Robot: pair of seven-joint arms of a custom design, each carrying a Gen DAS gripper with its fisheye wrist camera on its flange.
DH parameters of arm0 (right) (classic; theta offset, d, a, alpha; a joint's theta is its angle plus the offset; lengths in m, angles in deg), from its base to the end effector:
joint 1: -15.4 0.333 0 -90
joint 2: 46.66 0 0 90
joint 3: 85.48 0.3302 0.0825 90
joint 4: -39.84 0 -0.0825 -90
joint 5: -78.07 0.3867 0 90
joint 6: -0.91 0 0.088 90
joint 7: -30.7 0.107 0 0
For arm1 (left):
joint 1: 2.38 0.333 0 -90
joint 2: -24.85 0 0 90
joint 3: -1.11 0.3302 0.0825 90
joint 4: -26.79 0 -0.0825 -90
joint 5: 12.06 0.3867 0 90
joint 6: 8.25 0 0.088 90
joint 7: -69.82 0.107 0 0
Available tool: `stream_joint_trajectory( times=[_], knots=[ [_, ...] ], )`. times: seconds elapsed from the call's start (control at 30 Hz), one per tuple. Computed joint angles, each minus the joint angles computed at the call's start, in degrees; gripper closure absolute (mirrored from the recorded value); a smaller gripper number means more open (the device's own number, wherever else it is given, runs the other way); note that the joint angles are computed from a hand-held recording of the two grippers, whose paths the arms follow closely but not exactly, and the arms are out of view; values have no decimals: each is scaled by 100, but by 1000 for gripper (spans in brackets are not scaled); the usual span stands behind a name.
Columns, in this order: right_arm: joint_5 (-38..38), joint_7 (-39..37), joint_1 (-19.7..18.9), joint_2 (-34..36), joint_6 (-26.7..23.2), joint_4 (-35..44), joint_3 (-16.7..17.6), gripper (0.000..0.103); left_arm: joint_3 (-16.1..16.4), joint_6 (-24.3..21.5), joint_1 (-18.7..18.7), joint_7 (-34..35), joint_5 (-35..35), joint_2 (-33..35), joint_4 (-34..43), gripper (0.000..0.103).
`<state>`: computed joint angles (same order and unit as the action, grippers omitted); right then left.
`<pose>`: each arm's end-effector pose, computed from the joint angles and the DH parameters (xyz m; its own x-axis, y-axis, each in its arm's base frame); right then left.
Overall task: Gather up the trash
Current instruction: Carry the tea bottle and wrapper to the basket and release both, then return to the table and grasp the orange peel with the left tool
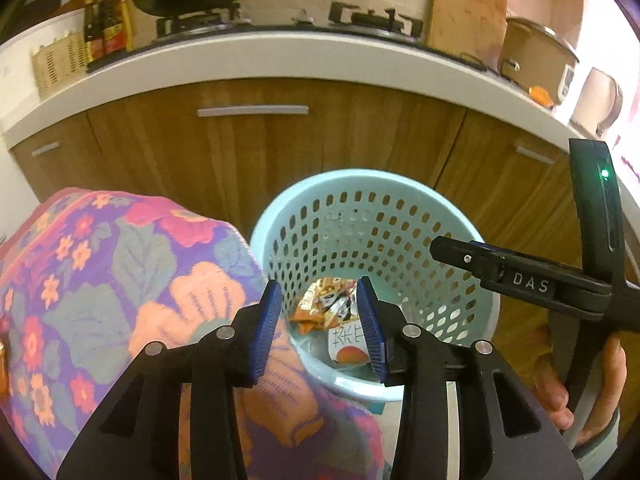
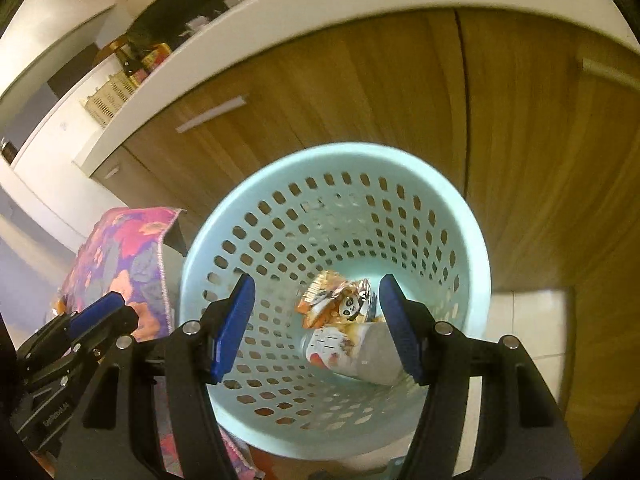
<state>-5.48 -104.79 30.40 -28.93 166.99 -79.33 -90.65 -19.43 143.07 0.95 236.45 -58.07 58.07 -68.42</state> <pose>0.5745 0.1616 0.3088 -0.5632 -0.7297 -0.3878 -0.4699 0.6688 -0.5760 0.7051 -0.1567 0.3355 -0.7981 -0.5961 0.0875 -0.4760 0.5349 -0.6981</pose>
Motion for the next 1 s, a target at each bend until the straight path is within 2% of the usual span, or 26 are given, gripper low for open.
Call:
stream_joint_trajectory(
  times=[0.17, 0.27, 0.3, 0.37, 0.57, 0.73, 0.87, 0.93, 1.0],
  knots=[
    [35, -444, 206, -168, -443, 121, 134, 42, -176, -48, 346, 319, -620, -197, -188, 65],
    [-29, -589, 303, -162, -563, 322, 209, 42, -201, 11, 564, 658, -1189, -369, -326, 55],
    [-32, -656, 333, -150, -603, 385, 231, 42, -224, 78, 641, 844, -1460, -449, -409, 48],
    [-26, -891, 425, -90, -701, 591, 288, 42, -214, 104, 802, 1220, -2001, -631, -557, 46],
    [311, -1909, 707, 320, -640, 1350, 359, 42, 155, 49, 1053, 1950, -3130, -1007, -799, 45],
    [949, -3176, 1058, 838, -655, 2151, 363, 42, 636, 481, 1121, 2638, -4062, -1091, -907, 39],
    [1480, -4144, 1271, 1314, -706, 2855, 370, 42, 975, 825, 1181, 2528, -4254, -916, -720, 38],
    [1745, -4661, 1321, 1629, -601, 3305, 408, 42, 1068, 948, 1257, 2380, -4211, -770, -550, 29],
    [2114, -5219, 1329, 1947, -584, 3744, 495, 38, 1113, 1308, 1256, 2248, -4102, -566, -324, 23]
  ],
)
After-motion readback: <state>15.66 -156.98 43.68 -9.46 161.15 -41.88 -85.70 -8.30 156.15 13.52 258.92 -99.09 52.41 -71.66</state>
